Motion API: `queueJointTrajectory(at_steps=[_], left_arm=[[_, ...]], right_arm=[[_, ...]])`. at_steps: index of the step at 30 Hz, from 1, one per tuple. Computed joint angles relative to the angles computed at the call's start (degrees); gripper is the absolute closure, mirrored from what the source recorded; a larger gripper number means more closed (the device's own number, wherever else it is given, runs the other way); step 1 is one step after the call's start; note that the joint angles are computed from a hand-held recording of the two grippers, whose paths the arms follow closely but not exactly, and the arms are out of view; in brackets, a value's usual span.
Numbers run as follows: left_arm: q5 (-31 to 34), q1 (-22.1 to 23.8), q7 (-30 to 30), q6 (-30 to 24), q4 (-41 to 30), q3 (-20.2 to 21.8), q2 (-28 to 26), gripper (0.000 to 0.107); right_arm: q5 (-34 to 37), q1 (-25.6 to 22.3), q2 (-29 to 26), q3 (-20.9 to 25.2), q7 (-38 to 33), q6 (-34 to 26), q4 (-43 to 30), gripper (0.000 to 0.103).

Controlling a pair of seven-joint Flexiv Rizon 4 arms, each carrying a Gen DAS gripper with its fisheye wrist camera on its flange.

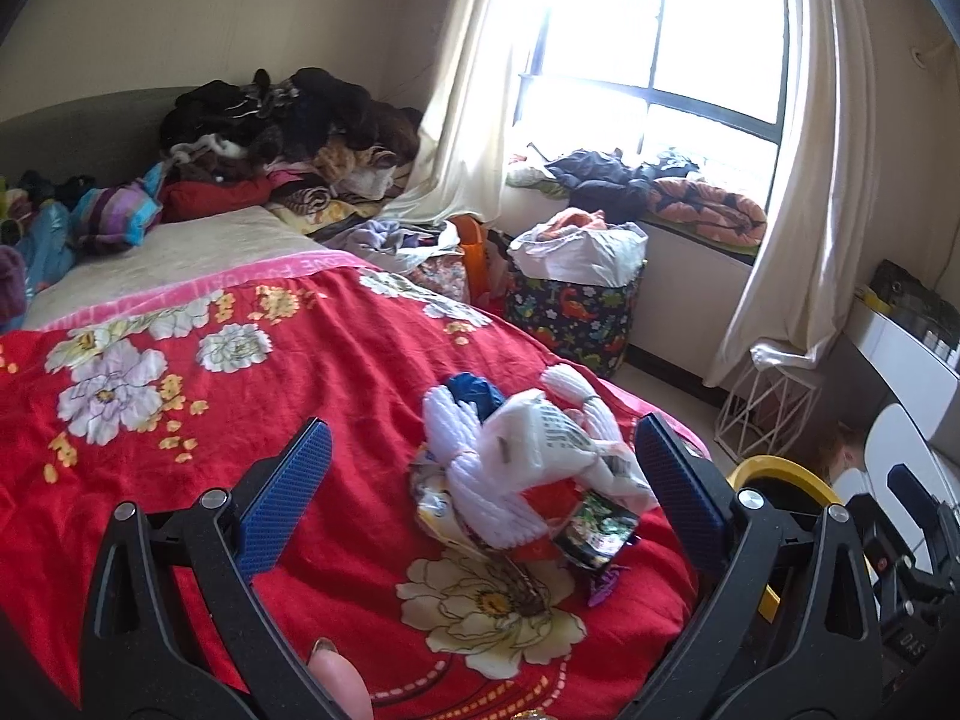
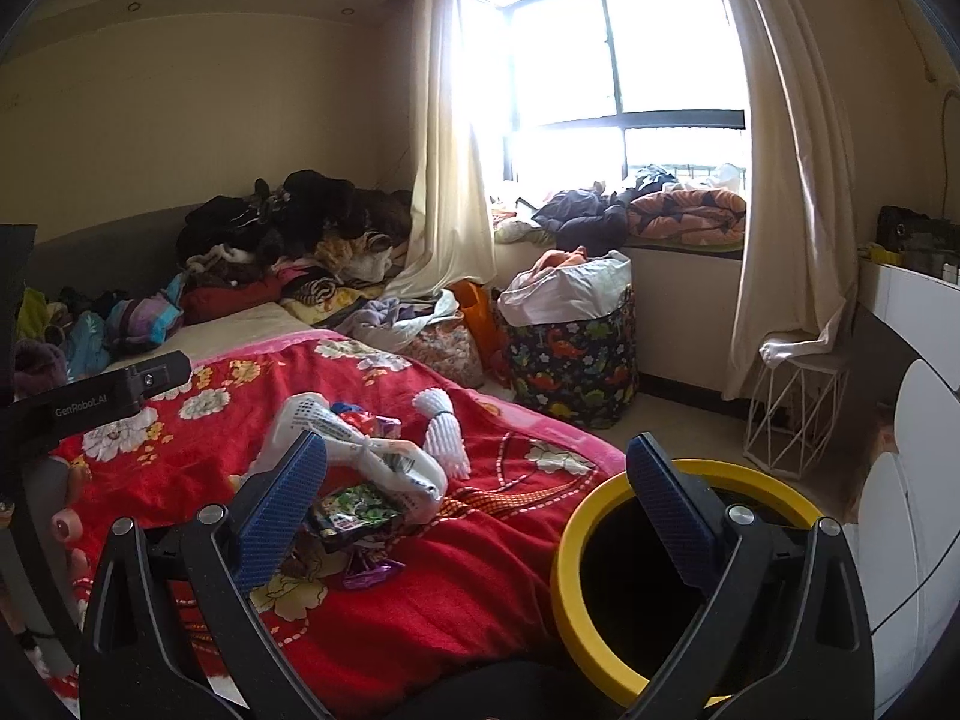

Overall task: Collect trash
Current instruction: 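Grasp the white plastic bag with the right tool while the left tool grasps white netting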

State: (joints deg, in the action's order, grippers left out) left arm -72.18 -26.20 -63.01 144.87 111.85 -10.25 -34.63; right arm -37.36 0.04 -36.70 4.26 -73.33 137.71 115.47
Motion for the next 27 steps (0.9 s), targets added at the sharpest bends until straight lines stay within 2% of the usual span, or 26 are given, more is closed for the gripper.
queueJointTrajectory(at_steps=[4,10,14,19,23,27], left_arm=[[-1.0,0.8,-1.2,-0.3,1.0,0.2,0.6,0.015],[0.1,2.4,-3.1,-4.0,3.6,1.0,2.4,0.015],[3.4,3.7,-6.9,-6.3,5.9,2.4,3.4,0.015],[2.6,3.9,-4.3,-9.1,4.5,3.5,3.3,0.015],[-0.2,3.7,0.3,-12.0,1.8,3.6,2.4,0.015],[-2.9,3.5,6.6,-15.1,-1.8,2.7,0.8,0.015]], right_arm=[[-5.3,-1.0,-0.6,1.0,2.6,-1.4,-1.6,0.006],[-15.2,-2.5,-2.4,1.6,8.5,-4.1,-6.2,0.006],[-20.0,-2.6,-3.6,1.2,12.6,-5.2,-9.4,0.006],[-26.2,-2.7,-5.8,0.1,19.0,-7.7,-14.4,0.006],[-34.8,-3.7,-8.3,-1.4,29.5,-10.4,-20.6,0.006],[-41.9,-3.6,-10.9,-4.8,40.8,-10.6,-27.1,0.006]])
